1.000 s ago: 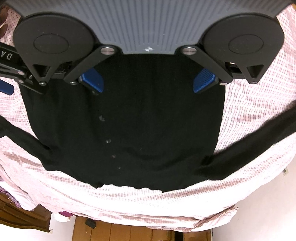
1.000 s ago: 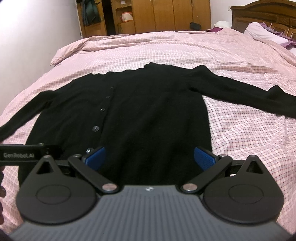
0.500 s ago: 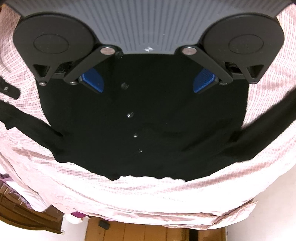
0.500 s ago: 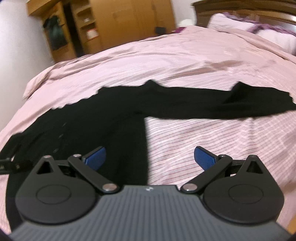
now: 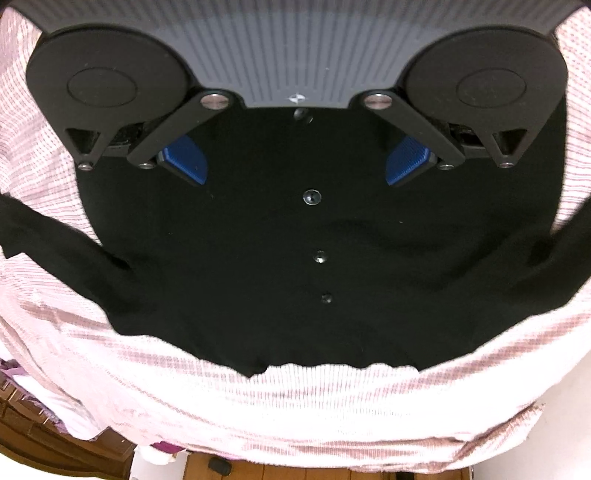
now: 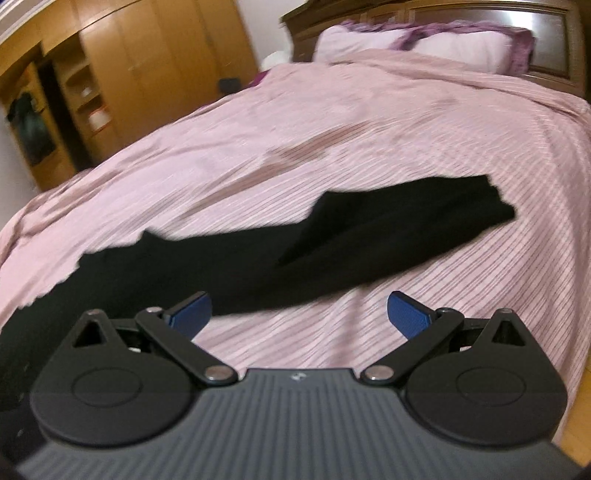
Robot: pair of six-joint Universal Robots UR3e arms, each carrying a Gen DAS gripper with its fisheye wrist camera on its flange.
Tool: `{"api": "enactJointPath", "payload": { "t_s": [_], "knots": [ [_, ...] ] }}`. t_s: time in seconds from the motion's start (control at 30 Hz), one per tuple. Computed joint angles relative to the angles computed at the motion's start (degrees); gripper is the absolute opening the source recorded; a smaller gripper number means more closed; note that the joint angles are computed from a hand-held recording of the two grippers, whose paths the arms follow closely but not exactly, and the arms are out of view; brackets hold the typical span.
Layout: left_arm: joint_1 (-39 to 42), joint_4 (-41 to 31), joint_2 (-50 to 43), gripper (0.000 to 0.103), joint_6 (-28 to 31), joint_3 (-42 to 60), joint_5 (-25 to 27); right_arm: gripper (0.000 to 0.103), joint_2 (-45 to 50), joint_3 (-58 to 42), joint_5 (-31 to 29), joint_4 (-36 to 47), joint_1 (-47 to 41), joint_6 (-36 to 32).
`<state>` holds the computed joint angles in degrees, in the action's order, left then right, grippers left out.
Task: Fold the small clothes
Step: 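Move the right tool down to the sleeve cuff nearest it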
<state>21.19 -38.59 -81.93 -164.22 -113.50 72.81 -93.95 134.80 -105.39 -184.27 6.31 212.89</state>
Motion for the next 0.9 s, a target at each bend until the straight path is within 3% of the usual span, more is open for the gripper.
{"api": "enactJointPath", "payload": {
  "t_s": [0.2, 0.37, 0.43, 0.53, 0.7, 0.77, 0.9],
  "knots": [
    [-3.6, 1.7, -6.9, 0.103, -1.7, 2.6, 3.5, 0.103, 4.8, 3.9, 5.3, -8.3, -10.8, 1.1],
    [-5.0, 7.1, -9.0, 0.103, -1.1, 0.4, 5.3, 0.103, 9.8, 8.0, 17.6, -16.3, -21.1, 2.1],
    [-4.9, 9.6, -9.1, 0.103, -1.0, -1.3, 5.2, 0.103, 15.7, 10.9, 19.2, -28.7, -22.9, 3.4],
    [-4.7, 13.8, -8.7, 0.103, -2.1, -4.3, 5.0, 0.103, 21.1, 13.6, 21.8, -39.3, -24.9, 5.2],
    [-6.4, 18.3, -9.3, 0.103, -3.8, -6.2, 7.4, 0.103, 21.7, 16.6, 27.2, -43.7, -28.7, 4.5],
    [-6.8, 18.7, -9.5, 0.103, -4.0, -6.1, 8.0, 0.103, 21.5, 16.5, 26.9, -44.6, -28.6, 5.2],
    [-6.4, 18.9, -9.4, 0.103, -3.5, -6.4, 7.3, 0.103, 30.7, 15.6, 23.3, -58.5, -27.3, 11.2]
  ]
}}
